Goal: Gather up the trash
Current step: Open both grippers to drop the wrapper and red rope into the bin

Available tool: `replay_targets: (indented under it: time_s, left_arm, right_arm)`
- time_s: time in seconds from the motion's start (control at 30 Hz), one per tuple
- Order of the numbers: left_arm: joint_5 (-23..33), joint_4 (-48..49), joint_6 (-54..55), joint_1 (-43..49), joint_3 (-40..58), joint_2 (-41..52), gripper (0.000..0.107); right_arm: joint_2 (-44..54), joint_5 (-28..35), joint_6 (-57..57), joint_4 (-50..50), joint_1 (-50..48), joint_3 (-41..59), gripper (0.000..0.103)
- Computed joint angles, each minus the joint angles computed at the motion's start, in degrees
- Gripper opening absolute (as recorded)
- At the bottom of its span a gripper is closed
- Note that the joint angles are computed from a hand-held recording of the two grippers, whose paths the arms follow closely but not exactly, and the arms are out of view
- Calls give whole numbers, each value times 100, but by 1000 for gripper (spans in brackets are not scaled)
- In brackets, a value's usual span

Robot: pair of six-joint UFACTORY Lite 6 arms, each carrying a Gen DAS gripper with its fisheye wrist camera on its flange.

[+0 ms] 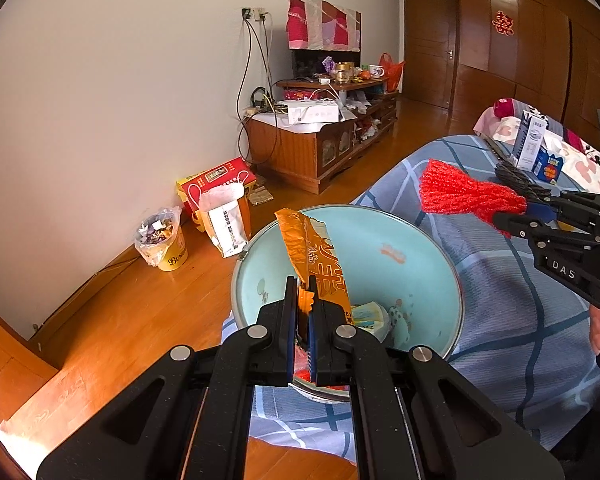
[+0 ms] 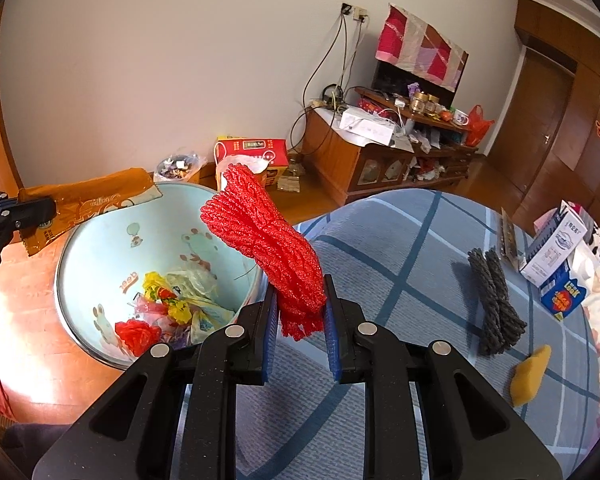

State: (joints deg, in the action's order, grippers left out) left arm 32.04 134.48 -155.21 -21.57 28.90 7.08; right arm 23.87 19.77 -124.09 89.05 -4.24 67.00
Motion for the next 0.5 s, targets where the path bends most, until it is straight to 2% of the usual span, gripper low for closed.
replay_targets:
  time_s: [0.5]
  left_arm:
    - [-48,193,-167,112,-28,8,4]
  right_arm:
    - [-31,-86,31,-93,176,-55,21]
